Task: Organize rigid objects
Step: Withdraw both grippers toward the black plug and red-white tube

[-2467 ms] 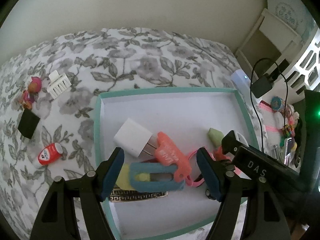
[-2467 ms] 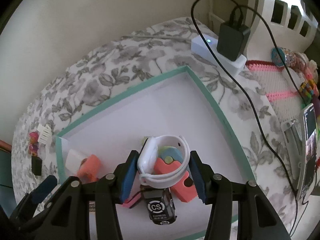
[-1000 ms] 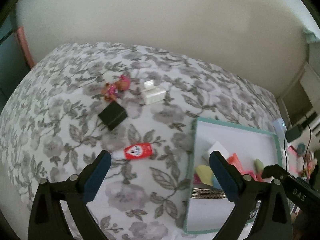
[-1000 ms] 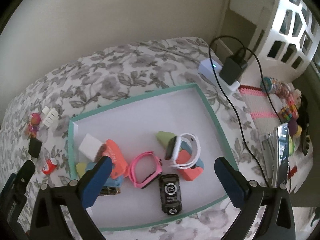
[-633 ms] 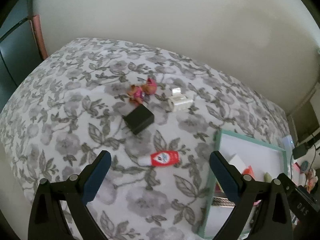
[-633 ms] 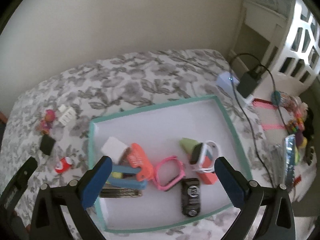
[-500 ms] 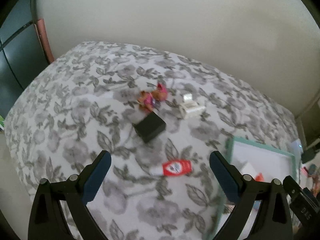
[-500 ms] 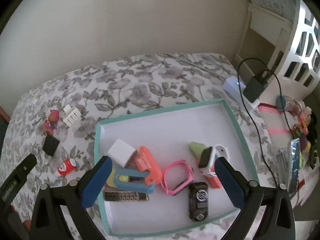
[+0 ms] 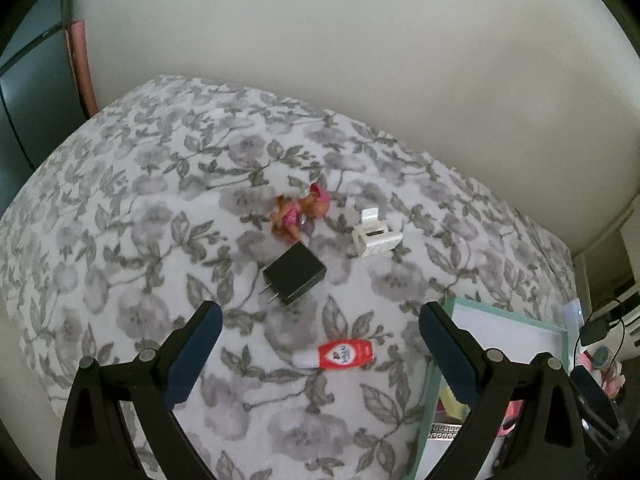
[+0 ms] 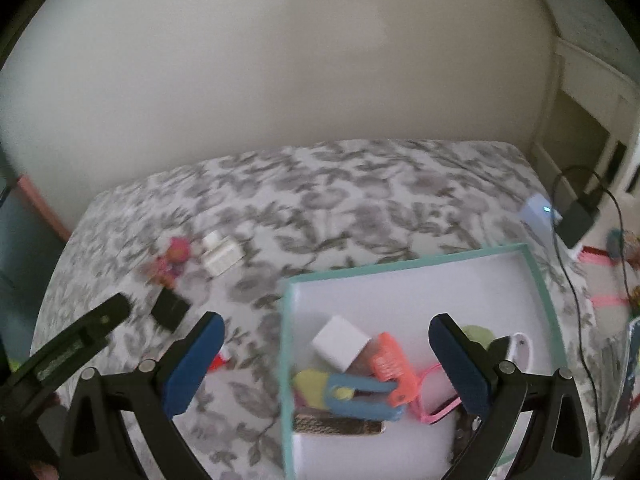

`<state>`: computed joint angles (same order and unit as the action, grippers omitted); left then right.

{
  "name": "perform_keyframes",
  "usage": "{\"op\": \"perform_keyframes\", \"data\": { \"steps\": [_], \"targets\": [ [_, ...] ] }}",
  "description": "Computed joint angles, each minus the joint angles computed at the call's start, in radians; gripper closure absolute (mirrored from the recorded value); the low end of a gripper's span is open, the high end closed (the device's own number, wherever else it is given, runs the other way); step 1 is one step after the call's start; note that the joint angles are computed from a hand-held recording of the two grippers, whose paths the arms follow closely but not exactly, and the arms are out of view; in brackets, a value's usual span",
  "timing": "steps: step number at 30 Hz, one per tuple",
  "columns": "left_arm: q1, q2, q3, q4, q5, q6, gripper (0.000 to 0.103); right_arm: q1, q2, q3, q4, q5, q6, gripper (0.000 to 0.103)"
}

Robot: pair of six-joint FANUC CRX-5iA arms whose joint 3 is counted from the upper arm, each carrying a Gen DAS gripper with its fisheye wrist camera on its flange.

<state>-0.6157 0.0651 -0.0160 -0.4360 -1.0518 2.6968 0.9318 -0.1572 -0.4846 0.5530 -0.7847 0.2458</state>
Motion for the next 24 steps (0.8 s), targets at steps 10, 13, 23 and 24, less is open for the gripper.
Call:
{"op": "perform_keyframes", "data": {
  "steps": [10, 13, 23, 24],
  "targets": [
    [0.096, -0.044, -0.102, 0.102, 0.041, -0.038, 0.004, 0.029, 0.032, 0.019, -0.081, 0.093, 0.078, 0.0],
    [0.129, -0.038, -0.112, 0.132, 0.015, -0.041, 0.004, 0.035, 0.058, 0.033, -0.109, 0.117, 0.122, 0.0],
    [0.194, 0.008, -0.135, 0.174, -0.031, -0.041, 0.004, 0.045, 0.186, 0.128, -0.268, 0.155, 0.337, 0.0],
    [0.201, 0.015, -0.135, 0.181, -0.035, -0.045, 0.004, 0.046, 0.2, 0.137, -0.279, 0.154, 0.355, 0.0]
  ]
}}
